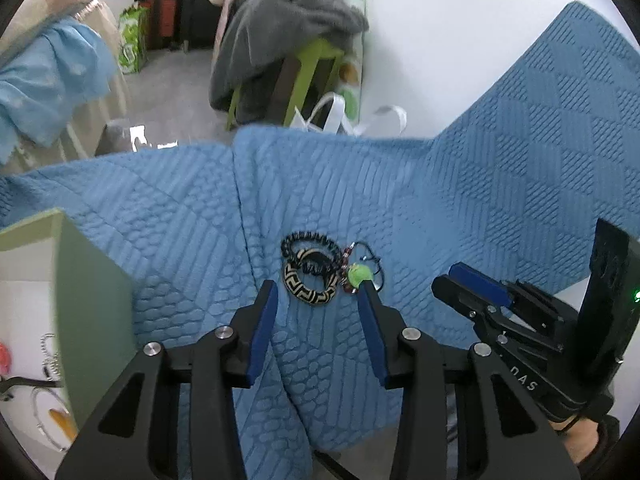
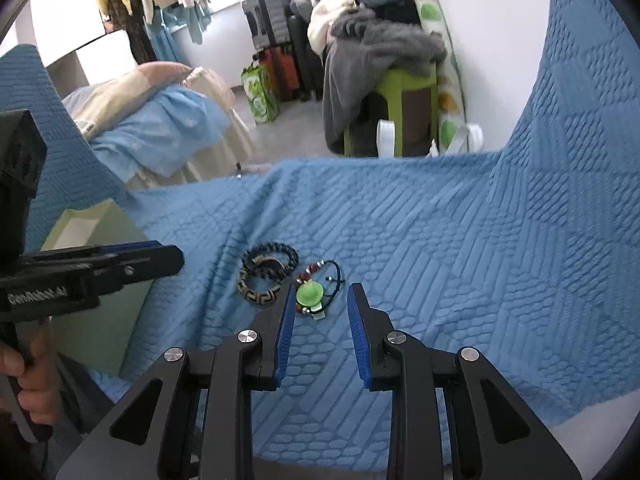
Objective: Organize jewelry
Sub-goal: 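Move both tools back to the remaining bracelets on the cushion, then grasp the patterned bangle with the left tool while the right tool grasps the red bead bracelet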
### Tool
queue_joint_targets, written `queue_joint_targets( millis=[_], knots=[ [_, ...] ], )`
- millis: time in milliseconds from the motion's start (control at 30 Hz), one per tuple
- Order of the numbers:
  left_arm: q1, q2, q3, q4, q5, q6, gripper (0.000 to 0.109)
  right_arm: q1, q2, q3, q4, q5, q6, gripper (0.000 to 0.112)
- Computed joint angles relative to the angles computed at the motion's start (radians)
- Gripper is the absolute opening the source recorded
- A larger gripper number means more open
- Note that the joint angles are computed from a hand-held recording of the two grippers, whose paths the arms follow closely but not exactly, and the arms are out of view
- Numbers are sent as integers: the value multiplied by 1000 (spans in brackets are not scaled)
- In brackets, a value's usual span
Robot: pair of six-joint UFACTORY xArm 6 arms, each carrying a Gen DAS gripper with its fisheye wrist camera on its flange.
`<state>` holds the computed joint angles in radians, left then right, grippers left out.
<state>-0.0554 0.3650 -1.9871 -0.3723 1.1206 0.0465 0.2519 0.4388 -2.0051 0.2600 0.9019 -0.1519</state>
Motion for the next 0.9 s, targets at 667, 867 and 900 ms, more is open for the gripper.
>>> queue_joint_targets(
  millis=[667, 867, 900],
  knots=[
    [-12, 113, -49, 13, 25, 34, 31, -16, 296, -364, 31, 215, 33, 16],
    [-19, 104, -30, 19, -3, 25, 31, 0, 327, -415, -3, 223, 28, 17],
    [-22, 109, -33, 22, -9, 13, 31, 4, 323, -408, -19, 214, 30, 17]
  ],
)
